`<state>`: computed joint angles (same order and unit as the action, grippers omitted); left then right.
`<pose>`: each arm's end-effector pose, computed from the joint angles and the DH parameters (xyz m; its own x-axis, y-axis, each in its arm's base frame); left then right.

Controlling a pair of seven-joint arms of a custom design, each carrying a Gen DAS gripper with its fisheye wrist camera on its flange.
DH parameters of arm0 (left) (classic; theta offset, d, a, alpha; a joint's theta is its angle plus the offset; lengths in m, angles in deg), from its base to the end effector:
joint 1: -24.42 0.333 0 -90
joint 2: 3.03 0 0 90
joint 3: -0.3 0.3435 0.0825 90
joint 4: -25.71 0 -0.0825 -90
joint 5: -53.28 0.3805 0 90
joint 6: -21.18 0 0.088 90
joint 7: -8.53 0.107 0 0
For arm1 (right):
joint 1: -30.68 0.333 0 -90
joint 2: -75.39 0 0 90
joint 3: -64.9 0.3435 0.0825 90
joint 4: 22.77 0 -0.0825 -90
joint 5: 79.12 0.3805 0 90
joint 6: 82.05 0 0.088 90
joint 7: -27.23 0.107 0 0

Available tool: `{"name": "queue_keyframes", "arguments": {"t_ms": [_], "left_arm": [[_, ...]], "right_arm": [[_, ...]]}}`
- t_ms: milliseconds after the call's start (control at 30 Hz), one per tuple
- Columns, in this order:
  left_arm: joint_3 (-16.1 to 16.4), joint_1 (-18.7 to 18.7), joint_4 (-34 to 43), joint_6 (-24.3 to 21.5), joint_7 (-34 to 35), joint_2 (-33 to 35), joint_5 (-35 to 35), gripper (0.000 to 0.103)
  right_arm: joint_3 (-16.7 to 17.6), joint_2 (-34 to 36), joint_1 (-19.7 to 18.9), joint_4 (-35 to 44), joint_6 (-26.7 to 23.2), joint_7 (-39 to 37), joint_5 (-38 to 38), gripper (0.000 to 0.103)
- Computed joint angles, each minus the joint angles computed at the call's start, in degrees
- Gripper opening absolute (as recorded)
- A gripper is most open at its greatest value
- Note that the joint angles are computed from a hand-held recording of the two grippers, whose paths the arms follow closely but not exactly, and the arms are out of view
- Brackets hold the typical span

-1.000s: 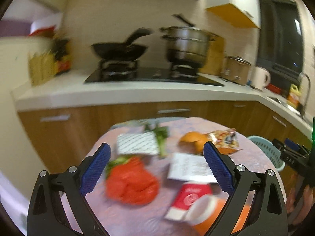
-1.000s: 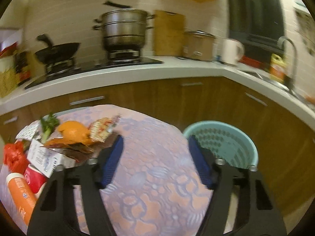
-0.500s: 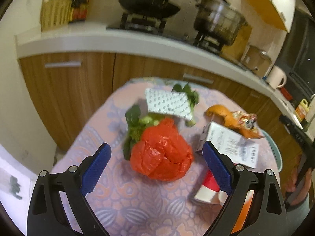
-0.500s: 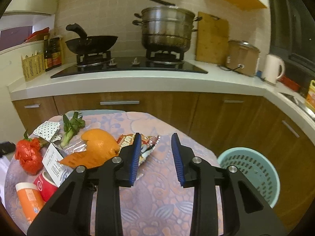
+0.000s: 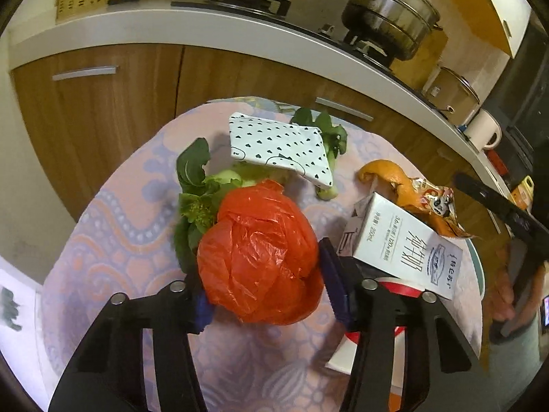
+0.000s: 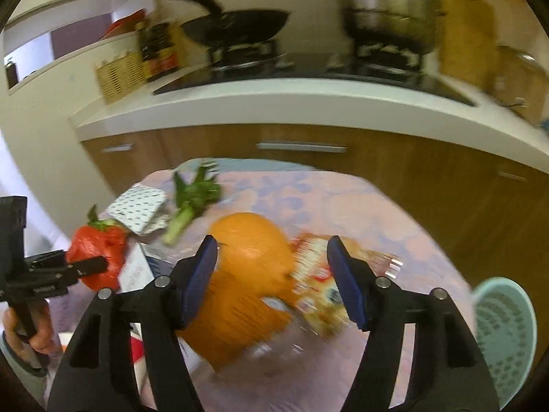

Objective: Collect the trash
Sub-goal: 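Reach the left tool to the red plastic bag while the right tool reaches the orange peel, then close the left tool on the red bag while the right tool grasps the orange peel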

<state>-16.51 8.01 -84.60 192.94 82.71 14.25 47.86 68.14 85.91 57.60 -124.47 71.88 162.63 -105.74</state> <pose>0.5735 -0.3442 0.4612 -0.2786 -0.8970 0.3432 -0.7836 0.0057 -0.6213 0.5674 0.3428 0.5640 0.1233 -0.9839 -0.1293 -0.7169 0.0018 -0.6971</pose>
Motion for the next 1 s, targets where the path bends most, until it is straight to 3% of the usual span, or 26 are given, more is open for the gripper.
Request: {"name": "queue_keyframes", "arguments": {"t_ms": [67,167,367,567,733,833,1000], "left_arm": [[-1.8,1.2,-0.4,0.7,1.7,-0.1,-1.6,0.043],[-1.9,0.9,-1.3,1.5,2.6,-0.7,-1.6,0.040],[-7.9,5.1,-4.3,4.5,9.3,-2.9,-7.4,0.039],[-8.1,4.2,-4.9,5.5,12.2,-4.1,-9.9,0.039],[-9.2,4.3,-5.1,7.2,14.1,-4.7,-11.7,0.039],[-9.4,4.3,-5.2,7.8,14.7,-5.2,-12.0,0.039],[-8.5,3.2,-5.6,8.9,14.2,-6.4,-11.2,0.039]], "right_arm": [[1.4,3.1,-0.8,3.8,-2.0,-5.8,4.5,0.063],[2.3,6.1,-1.6,7.3,-3.7,-10.7,10.6,0.063],[3.9,11.1,-3.3,13.7,-8.2,-21.2,23.1,0.063],[0.5,12.4,0.2,14.9,-10.9,-19.4,19.4,0.063],[-0.5,11.5,1.1,13.7,-11.8,-17.2,16.3,0.045],[0.0,10.0,0.3,11.1,-9.1,-16.9,16.9,0.034],[-0.3,6.4,0.0,5.8,-1.9,-14.5,15.8,0.031]]}}
